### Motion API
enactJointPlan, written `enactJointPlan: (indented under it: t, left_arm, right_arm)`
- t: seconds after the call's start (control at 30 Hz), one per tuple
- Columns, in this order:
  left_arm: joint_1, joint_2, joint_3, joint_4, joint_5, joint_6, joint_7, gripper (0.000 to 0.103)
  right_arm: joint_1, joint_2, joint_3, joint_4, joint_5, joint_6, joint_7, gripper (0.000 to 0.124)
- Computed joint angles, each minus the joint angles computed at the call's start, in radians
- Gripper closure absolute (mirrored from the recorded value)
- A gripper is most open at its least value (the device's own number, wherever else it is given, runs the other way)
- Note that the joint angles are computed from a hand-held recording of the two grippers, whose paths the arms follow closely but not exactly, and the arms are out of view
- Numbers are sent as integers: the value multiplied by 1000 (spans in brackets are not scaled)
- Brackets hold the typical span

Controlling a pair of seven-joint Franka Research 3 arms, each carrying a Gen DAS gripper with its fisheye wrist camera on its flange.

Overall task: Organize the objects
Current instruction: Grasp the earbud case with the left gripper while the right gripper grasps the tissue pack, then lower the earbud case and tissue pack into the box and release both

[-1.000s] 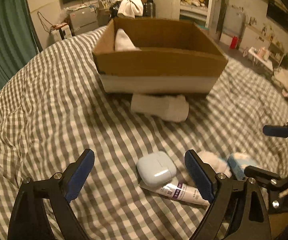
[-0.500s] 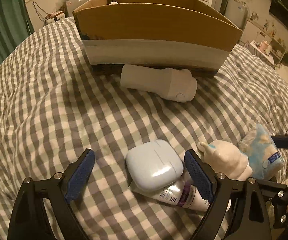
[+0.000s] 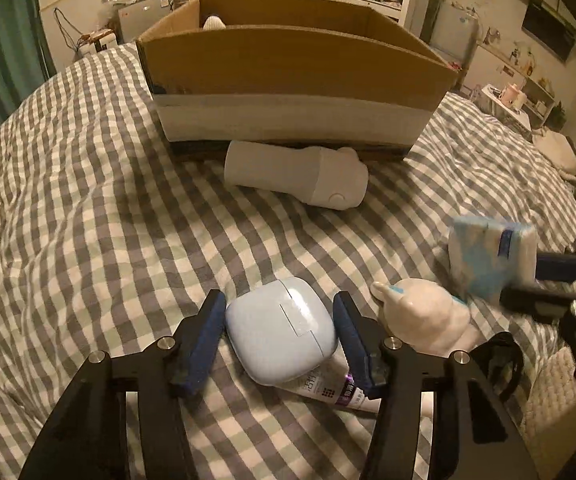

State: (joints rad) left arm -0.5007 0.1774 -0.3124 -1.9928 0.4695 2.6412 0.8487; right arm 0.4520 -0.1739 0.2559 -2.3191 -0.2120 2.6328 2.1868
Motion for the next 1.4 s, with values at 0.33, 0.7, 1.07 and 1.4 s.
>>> enactJointPlan:
  t: [0.33,0.7,1.07,1.4]
  left_arm:
    - [22,-81,-15,-53,-86,-17,11,48]
    - [51,-150,-20,-108,-248,31,115,48]
    - [107,-167,17,29,-329,34,252,48]
    - [114,31,16,326,-299,51,356,48]
  right_arm:
    - [-42,-49,20,-28,-94,19,75,101]
    - [-33,14,31,81,-196,-61,157,101]
    - [-21,54,12,241,-335,-78,260,101]
    - [27,248,-71,558,-419,-185,271,101]
